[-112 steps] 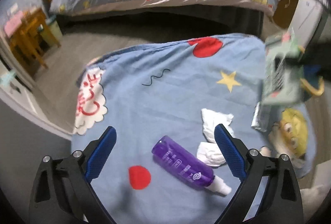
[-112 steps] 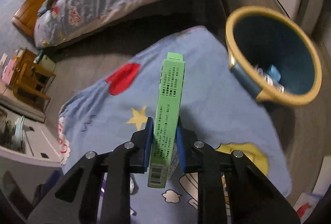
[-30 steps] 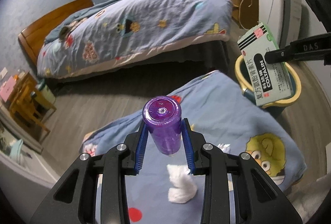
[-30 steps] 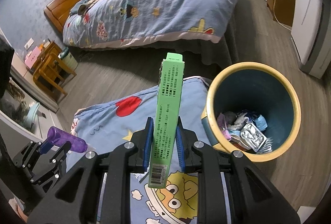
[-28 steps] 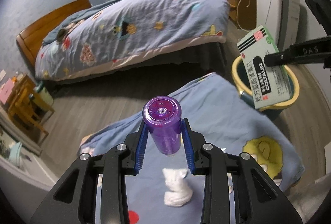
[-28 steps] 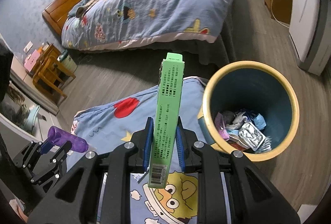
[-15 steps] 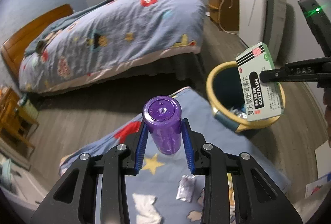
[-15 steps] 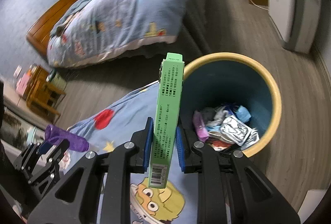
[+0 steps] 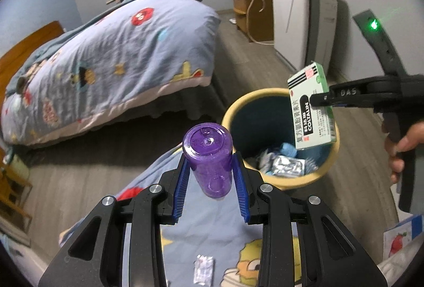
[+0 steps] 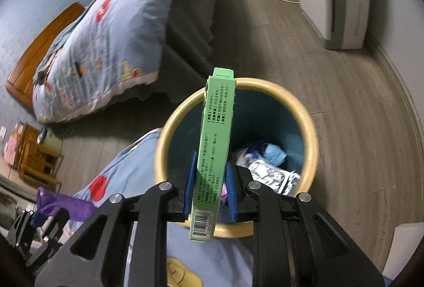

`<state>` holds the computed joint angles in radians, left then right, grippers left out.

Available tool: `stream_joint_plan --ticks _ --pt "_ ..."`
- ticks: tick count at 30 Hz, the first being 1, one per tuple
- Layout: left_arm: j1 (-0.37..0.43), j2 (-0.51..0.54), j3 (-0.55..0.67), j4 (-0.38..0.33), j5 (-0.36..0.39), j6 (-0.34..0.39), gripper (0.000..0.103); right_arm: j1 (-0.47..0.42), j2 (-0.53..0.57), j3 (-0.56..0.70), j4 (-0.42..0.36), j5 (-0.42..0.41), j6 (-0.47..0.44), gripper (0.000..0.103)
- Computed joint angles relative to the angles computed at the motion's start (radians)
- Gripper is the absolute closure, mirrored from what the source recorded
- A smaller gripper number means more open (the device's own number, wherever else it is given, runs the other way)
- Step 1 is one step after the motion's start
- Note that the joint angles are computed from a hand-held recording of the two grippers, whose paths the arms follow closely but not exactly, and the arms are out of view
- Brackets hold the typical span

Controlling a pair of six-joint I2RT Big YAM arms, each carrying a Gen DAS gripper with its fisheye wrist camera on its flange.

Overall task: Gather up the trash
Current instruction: 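Carry box and bottle over the teal bin and open both tools to drop them, then grasp the white tissue with the left tool while the right tool grasps the foil packet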

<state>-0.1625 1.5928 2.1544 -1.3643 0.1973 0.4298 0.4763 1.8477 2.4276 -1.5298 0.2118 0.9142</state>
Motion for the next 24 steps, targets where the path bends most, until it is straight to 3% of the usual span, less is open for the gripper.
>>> stream_joint_plan --ticks 5,12,19,23,24 --pt "-0.029 0.057 0.074 -0.036 0.036 0.016 0.069 -0.035 -0.053 -0.113 0.043 -0.015 0.035 0.083" --pt "-0.073 0.146 0.163 -0.095 0.12 -0.024 0.069 -0.052 -0.072 -0.17 0.049 -0.021 0.045 0.083" --pt "-0.131 0.198 0.154 -0.069 0.072 -0.009 0.068 -0.045 -0.035 -0.135 0.012 -0.028 -0.008 0.081" --pt "-0.116 0.207 0.158 -0.059 0.083 -0.063 0.044 -0.046 -0.023 -0.121 0.003 -0.024 -0.019 0.06" --pt "-0.109 0.199 0.149 -0.052 0.084 -0.067 0.041 -0.046 -0.026 -0.124 0.01 -0.022 -0.018 0.059"
